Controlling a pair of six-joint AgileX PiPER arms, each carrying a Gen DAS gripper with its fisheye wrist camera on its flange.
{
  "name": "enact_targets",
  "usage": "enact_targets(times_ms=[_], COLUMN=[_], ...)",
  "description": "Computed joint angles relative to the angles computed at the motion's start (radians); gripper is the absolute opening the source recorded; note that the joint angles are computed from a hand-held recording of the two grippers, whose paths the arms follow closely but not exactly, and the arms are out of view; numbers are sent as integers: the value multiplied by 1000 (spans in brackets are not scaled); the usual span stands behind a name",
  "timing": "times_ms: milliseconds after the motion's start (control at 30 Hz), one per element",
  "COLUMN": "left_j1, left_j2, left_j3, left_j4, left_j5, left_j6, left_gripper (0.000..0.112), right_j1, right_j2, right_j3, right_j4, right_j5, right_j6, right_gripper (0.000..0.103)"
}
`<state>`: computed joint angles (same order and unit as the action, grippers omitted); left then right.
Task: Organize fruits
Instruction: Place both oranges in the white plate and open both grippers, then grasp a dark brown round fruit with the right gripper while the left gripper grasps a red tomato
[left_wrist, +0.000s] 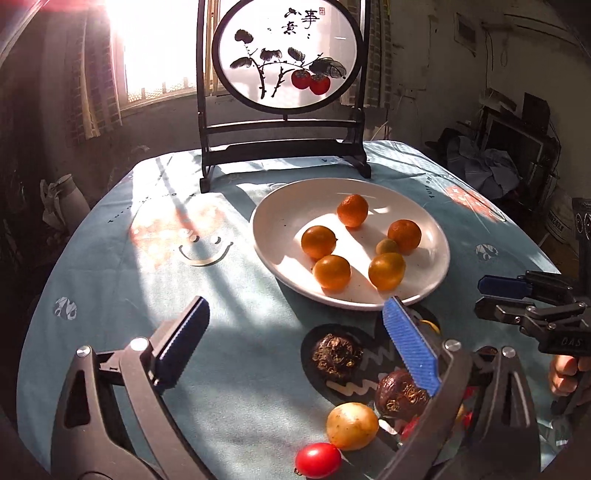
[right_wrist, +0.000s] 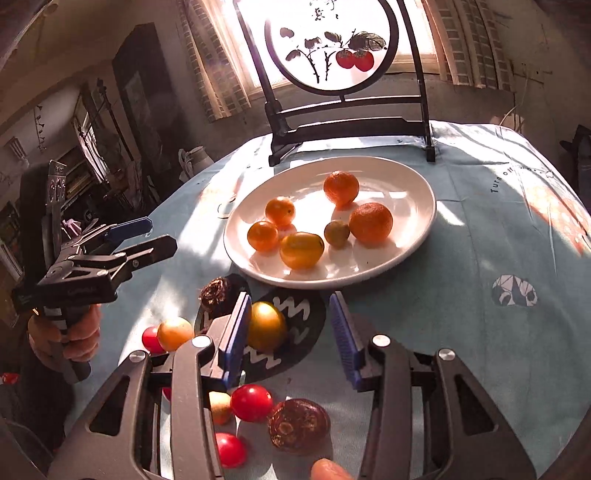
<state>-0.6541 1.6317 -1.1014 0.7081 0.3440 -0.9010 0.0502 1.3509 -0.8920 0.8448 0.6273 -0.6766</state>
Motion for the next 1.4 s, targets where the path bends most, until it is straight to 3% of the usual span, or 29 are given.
enact_targets(times_ms=[200, 367, 833, 1233, 1400], left_j1=[75, 56, 38, 50, 70], left_j2=[-62, -90, -117, -147, -164], left_j3=[90, 131, 173, 216, 241], left_j4=[-137, 11, 80, 76, -18], left_j5=[-40, -17, 1, -19, -49], left_j6=[48, -104, -168, -178, -86], left_gripper=[97, 97, 97, 97, 97], right_j1=[32, 41, 154, 276, 248], right_j2=[-76, -102, -128, -110, -117], right_j3=[70, 100, 126, 128, 134], right_j4=[-183, -222, -422, -678, -632], right_j5=[17, 46, 3, -59, -68], right_j6=[126, 142, 288, 507, 470], right_gripper=[44, 44, 44, 44, 43])
